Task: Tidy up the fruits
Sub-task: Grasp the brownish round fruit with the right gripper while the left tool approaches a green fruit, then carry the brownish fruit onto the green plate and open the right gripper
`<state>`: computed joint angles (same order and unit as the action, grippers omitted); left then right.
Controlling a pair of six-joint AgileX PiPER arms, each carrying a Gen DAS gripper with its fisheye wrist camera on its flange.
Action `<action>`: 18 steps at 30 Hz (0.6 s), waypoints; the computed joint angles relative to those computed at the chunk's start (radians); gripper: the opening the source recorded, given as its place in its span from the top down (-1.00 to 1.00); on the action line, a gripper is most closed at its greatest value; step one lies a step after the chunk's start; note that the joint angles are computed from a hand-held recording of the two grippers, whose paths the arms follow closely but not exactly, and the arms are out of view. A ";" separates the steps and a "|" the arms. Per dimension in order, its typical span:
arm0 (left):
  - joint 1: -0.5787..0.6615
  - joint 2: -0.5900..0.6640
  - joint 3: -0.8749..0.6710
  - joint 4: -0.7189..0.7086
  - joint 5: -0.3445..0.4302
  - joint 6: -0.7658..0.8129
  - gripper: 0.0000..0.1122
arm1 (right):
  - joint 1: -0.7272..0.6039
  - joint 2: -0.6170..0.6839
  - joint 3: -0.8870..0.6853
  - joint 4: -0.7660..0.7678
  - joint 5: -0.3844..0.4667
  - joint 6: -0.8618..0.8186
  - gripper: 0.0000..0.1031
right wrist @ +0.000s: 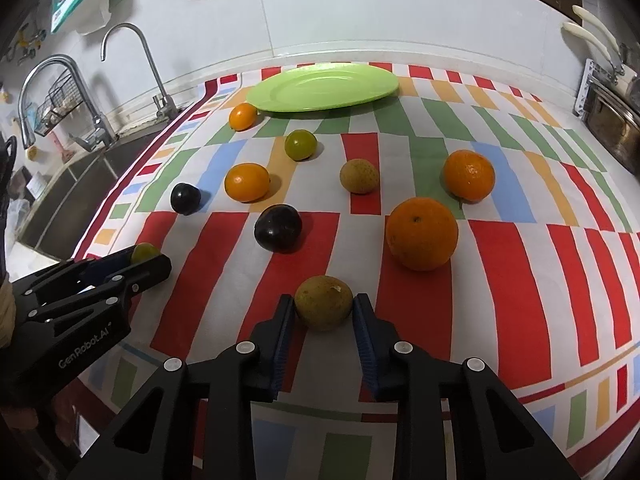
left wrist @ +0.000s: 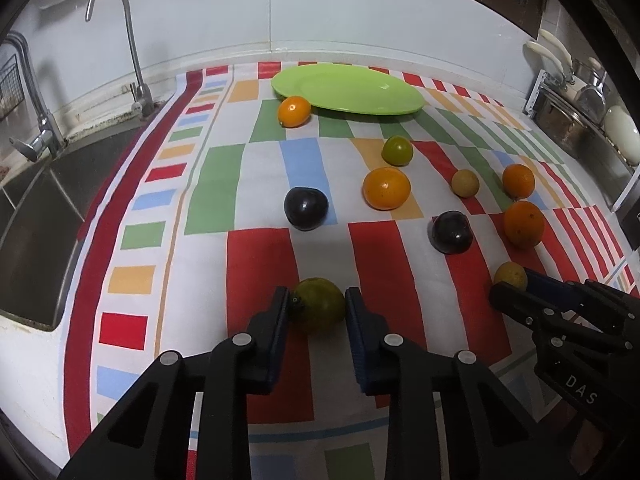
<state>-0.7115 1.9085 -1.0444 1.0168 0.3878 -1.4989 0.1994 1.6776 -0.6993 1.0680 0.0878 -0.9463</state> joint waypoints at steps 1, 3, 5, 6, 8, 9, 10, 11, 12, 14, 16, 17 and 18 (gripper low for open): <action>-0.006 0.000 -0.003 0.009 0.014 -0.007 0.50 | -0.003 -0.001 0.002 0.057 0.003 -0.065 0.40; -0.016 -0.010 -0.002 0.021 0.031 -0.021 0.50 | 0.000 -0.010 0.005 0.095 -0.006 -0.124 0.40; -0.024 -0.020 -0.010 0.008 0.049 0.000 0.55 | -0.007 -0.032 0.012 0.181 0.000 -0.232 0.40; -0.030 -0.028 -0.013 0.007 0.058 0.005 0.57 | -0.011 -0.040 0.011 0.187 0.008 -0.249 0.40; -0.036 -0.044 -0.026 -0.007 0.077 0.034 0.57 | -0.032 -0.052 -0.001 0.176 0.050 -0.261 0.40; -0.037 -0.050 -0.032 -0.014 0.081 0.043 0.57 | -0.038 -0.057 -0.006 0.172 0.064 -0.265 0.40; -0.039 -0.059 -0.037 0.001 0.086 0.037 0.57 | -0.045 -0.060 -0.016 0.159 0.080 -0.265 0.40; -0.043 -0.065 -0.044 0.018 0.094 0.031 0.57 | -0.048 -0.062 -0.025 0.147 0.090 -0.261 0.40; -0.042 -0.068 -0.053 0.023 0.096 0.036 0.59 | -0.056 -0.064 -0.039 0.133 0.108 -0.257 0.40; -0.026 -0.071 -0.082 -0.012 0.082 0.094 0.64 | -0.072 -0.062 -0.070 0.106 0.151 -0.242 0.40; -0.005 -0.072 -0.116 -0.065 0.060 0.170 0.64 | -0.092 -0.051 -0.117 0.084 0.203 -0.229 0.40; 0.005 -0.070 -0.133 -0.095 0.053 0.213 0.64 | -0.094 -0.045 -0.135 0.080 0.213 -0.228 0.40; 0.017 -0.067 -0.152 -0.127 0.044 0.256 0.64 | -0.098 -0.038 -0.161 0.060 0.228 -0.213 0.40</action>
